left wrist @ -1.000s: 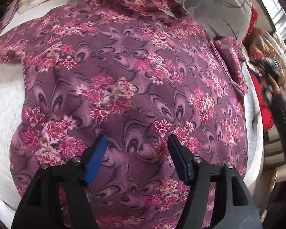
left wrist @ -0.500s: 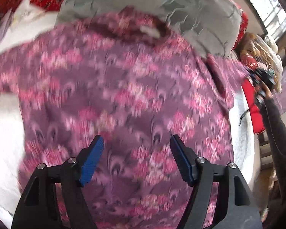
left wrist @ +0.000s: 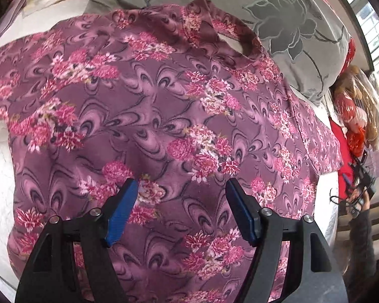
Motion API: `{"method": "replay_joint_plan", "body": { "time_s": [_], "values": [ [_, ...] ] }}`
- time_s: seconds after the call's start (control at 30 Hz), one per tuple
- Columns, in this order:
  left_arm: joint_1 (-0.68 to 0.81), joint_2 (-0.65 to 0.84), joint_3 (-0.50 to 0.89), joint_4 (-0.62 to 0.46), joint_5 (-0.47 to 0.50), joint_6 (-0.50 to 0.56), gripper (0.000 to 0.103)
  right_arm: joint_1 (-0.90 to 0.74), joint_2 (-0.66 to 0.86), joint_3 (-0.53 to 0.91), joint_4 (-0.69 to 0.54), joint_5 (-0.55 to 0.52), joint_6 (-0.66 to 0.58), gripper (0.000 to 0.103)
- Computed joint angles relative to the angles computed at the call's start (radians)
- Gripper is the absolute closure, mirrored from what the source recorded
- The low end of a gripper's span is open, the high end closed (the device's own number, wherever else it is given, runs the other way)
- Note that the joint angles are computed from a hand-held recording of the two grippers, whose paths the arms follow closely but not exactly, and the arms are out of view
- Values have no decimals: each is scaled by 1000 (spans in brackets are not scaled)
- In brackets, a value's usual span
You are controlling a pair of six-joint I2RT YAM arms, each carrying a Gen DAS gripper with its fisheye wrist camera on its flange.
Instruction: Fold small clothes
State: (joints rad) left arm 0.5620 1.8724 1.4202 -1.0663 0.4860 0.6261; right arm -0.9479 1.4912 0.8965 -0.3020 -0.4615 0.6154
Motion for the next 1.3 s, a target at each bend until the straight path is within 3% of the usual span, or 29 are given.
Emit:
{"method": "replay_joint_plan", "body": {
  "time_s": [0.37, 0.4, 0.43, 0.47, 0.53, 0.73, 0.87, 1.0, 1.3],
  "values": [
    [16, 10, 71, -64, 22, -13, 32, 52, 173, 8, 183, -43, 155, 49],
    [14, 11, 80, -57, 27, -26, 32, 44, 179, 10, 188, -60, 168, 55],
    [9, 13, 86, -49, 27, -39, 32, 31, 178, 0, 221, -89, 187, 80],
    [5, 23, 101, -45, 25, -53, 32, 14, 163, -27, 274, -129, 203, 95],
    [-5, 42, 112, -32, 12, -77, 32, 8, 123, -27, 259, -135, 169, 95],
    [-14, 43, 57, 33, 4, -92, 32, 135, -50, 35, 52, 9, -58, 95],
    [7, 67, 88, -12, 33, -64, 32, 292, -142, 45, -11, 16, -75, 95],
    [36, 129, 182, -120, 75, -39, 32, 555, -196, 48, -31, 112, -24, 95],
    [111, 252, 435, -311, 123, 66, 32, 1101, -23, 191, 21, 313, 160, 95]
  ]
}}
